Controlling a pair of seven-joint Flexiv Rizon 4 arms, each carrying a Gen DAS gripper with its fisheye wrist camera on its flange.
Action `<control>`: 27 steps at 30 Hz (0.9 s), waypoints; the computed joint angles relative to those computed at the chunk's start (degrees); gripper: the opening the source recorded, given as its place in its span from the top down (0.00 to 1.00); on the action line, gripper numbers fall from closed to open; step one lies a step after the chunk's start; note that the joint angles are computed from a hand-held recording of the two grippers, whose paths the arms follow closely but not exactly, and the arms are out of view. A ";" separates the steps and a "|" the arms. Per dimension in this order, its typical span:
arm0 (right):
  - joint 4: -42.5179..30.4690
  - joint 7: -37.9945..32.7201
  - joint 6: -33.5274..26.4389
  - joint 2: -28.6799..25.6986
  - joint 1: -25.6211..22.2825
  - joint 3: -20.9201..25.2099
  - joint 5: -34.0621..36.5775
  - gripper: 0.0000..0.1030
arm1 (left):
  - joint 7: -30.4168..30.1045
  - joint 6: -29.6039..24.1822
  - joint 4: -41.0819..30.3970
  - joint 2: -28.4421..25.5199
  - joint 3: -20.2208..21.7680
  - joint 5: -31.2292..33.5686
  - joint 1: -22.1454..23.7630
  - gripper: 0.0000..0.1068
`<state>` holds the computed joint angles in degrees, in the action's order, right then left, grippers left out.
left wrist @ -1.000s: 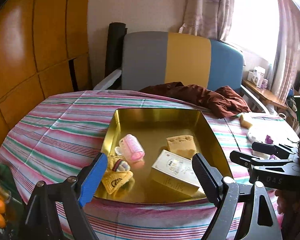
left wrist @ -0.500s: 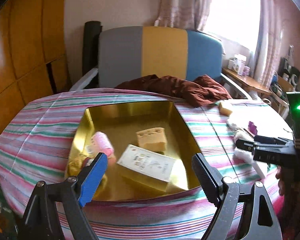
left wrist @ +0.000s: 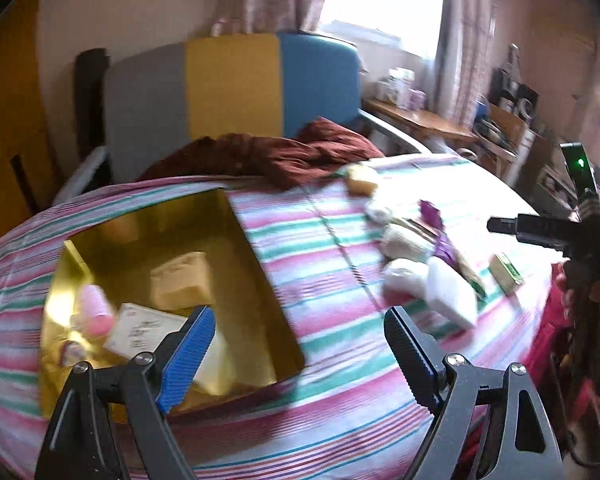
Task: Organize objects
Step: 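Reach to the WEIDAN snack bag and grasp it with the right tool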
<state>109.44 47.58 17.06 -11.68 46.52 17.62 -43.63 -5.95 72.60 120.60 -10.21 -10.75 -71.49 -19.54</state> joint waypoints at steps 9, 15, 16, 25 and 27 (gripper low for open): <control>5.60 6.39 7.12 2.95 -2.01 0.70 -1.11 0.20 | -8.37 -9.52 -1.54 -2.48 -1.10 10.91 0.53 0.23; 6.98 6.61 11.08 3.03 -3.16 0.47 -2.23 0.20 | -9.09 -12.31 -3.20 -4.77 -2.85 12.01 -0.20 0.23; 7.02 6.28 11.46 2.99 -3.30 0.44 -2.16 0.20 | -9.77 -13.13 -3.80 -5.50 -3.10 12.53 -0.27 0.24; 8.53 3.80 19.15 2.25 -6.07 -0.68 0.49 0.20 | -15.75 -18.20 -7.46 -10.10 -4.75 16.72 0.20 0.34; 8.82 3.33 21.06 1.83 -6.76 -1.01 1.99 0.20 | -16.34 -19.40 -7.98 -10.69 -5.18 16.79 0.38 0.35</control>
